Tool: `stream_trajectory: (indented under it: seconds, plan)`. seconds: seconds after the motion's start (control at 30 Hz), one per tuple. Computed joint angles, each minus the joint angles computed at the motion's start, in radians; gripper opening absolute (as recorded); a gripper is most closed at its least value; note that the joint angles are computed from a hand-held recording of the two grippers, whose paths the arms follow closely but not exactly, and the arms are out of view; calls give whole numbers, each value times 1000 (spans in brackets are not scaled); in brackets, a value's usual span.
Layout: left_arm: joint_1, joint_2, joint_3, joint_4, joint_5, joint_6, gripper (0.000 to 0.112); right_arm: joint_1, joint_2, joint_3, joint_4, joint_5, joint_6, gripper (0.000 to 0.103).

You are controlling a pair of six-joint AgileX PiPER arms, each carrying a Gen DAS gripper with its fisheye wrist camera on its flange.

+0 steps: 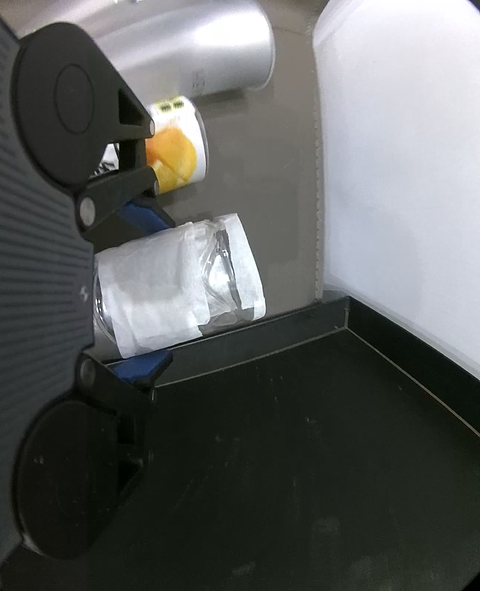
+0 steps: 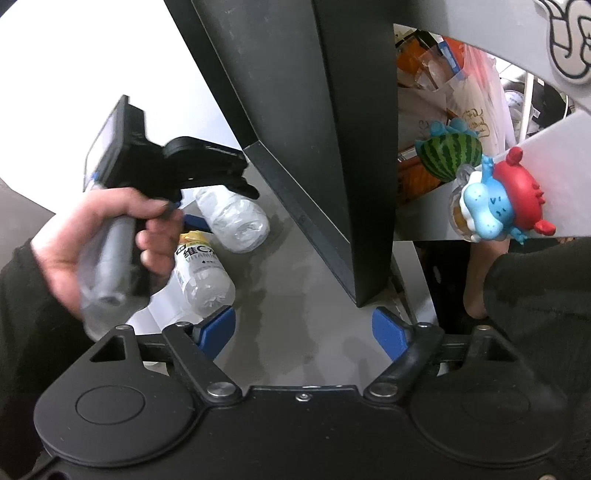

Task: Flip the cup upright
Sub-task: 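Lift the white-wrapped cup off the seat with the left tool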

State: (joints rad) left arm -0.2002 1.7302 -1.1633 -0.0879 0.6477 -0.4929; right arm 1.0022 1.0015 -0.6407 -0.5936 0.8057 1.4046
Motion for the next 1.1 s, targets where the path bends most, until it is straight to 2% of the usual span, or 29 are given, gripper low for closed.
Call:
stream_trajectory:
  seconds: [0.3, 0.6, 0.63, 0.83, 0.93, 1.1]
  plan:
    - [5, -185, 110, -21, 20, 108, 68, 42, -57, 19, -53, 7, 57, 81]
    - [-10, -377, 209, -26, 69, 190, 68, 43, -126, 39, -77, -38, 84, 82]
    - [-18, -427, 222, -15, 104, 178, 68, 42, -133, 41, -81, -41, 92, 82]
    - [-28, -535, 258, 7, 161, 182, 68, 52, -178, 62, -109, -75, 146, 82]
    - [-32, -589, 283, 15, 184, 192, 68, 38, -210, 80, -100, -119, 155, 82]
    - [-74, -689, 332, 44, 231, 212, 68, -91, -262, 116, 75, -270, 0, 85]
